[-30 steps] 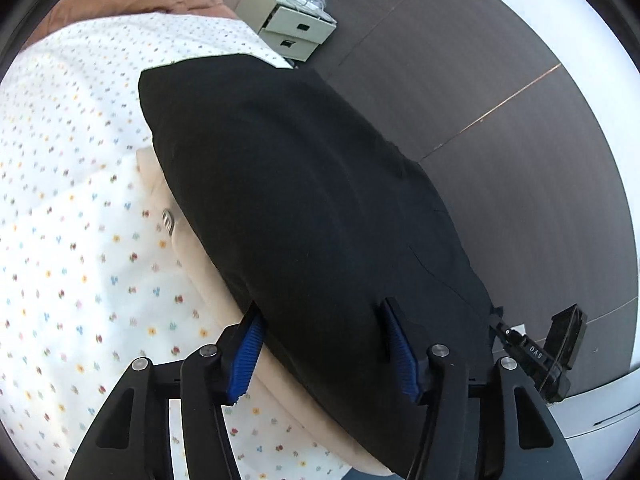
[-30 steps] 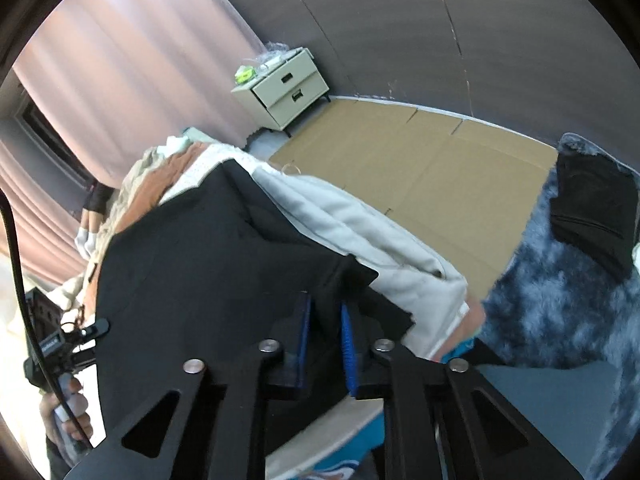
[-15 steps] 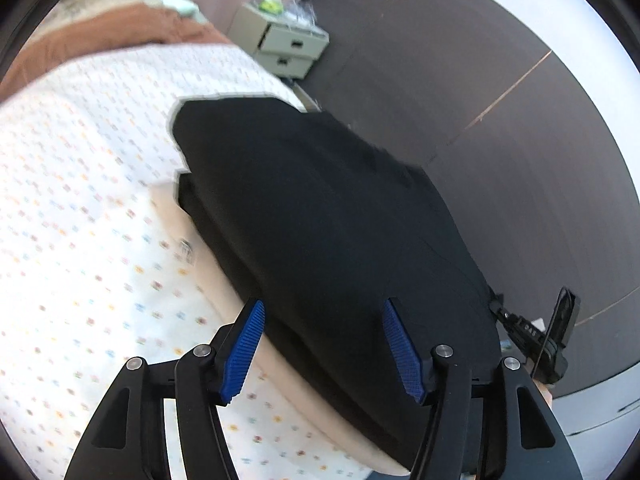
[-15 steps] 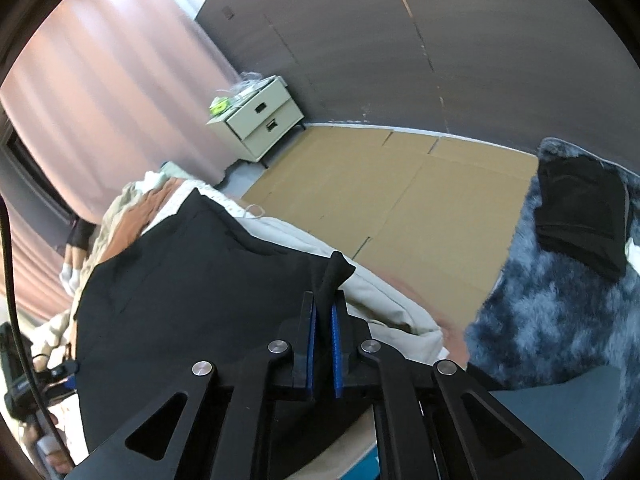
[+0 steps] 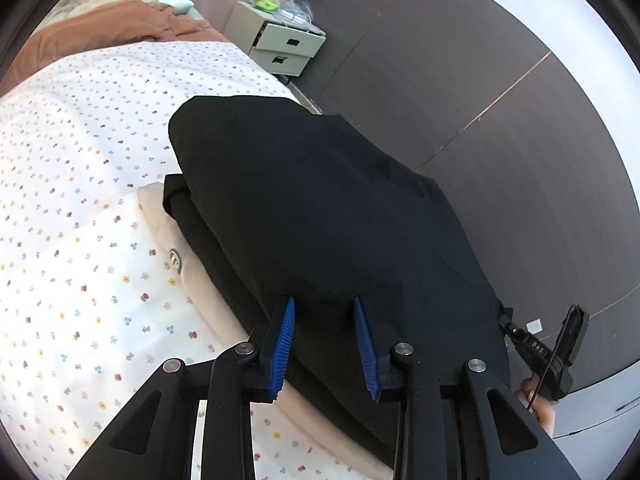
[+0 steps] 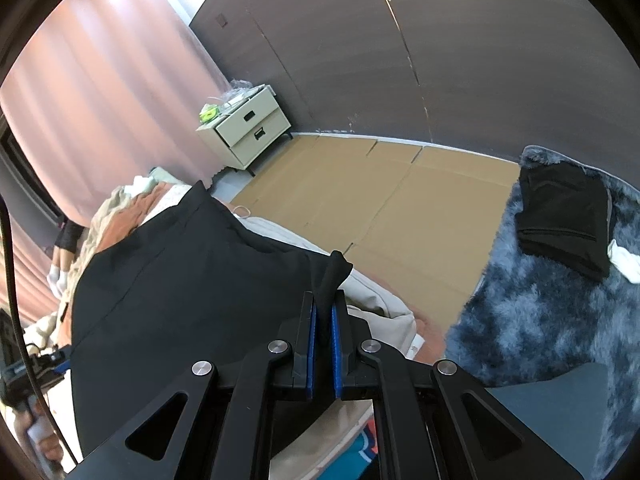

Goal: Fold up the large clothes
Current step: 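Open both grippers and release the jacket on the stack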

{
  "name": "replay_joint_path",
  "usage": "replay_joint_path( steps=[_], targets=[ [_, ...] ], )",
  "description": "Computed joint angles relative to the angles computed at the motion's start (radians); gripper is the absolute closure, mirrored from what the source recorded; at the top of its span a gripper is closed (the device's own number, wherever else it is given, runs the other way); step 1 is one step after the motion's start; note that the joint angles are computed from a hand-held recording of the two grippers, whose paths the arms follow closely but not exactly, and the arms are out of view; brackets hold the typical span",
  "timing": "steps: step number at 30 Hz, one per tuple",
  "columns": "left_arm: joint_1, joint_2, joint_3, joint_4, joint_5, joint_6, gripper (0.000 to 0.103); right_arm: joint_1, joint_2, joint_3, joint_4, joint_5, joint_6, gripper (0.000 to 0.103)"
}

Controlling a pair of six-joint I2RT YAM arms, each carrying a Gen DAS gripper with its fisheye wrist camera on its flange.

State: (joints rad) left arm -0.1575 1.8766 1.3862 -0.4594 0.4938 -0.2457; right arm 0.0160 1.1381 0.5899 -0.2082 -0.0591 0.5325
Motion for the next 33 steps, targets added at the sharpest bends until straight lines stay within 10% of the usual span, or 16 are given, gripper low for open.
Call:
replay_joint_path(
  steps=[8, 16, 24, 33],
  targets=[
    [0.000, -0.029, 0.047, -0.094, -0.012, 0.006, 0.067, 0.006, -0.048, -0.019, -0.066, 0.048, 0.044, 0.083],
    [-0.002, -0.173, -0.057, -0.106, -0.024, 0.013, 0.021, 0.026, -0.252, -0.017, -0.261, 0.058, 0.056, 0.047],
    [0.024, -0.385, -0.136, -0.202, -0.013, 0.053, 0.013, 0.149, -0.465, 0.027, -0.490, 0.166, 0.148, 0.026],
    [0.109, -0.684, -0.208, -0.366, -0.008, 0.155, 0.003, 0.726, -0.542, 0.187, -0.810, 0.578, 0.534, 0.024]
  ],
)
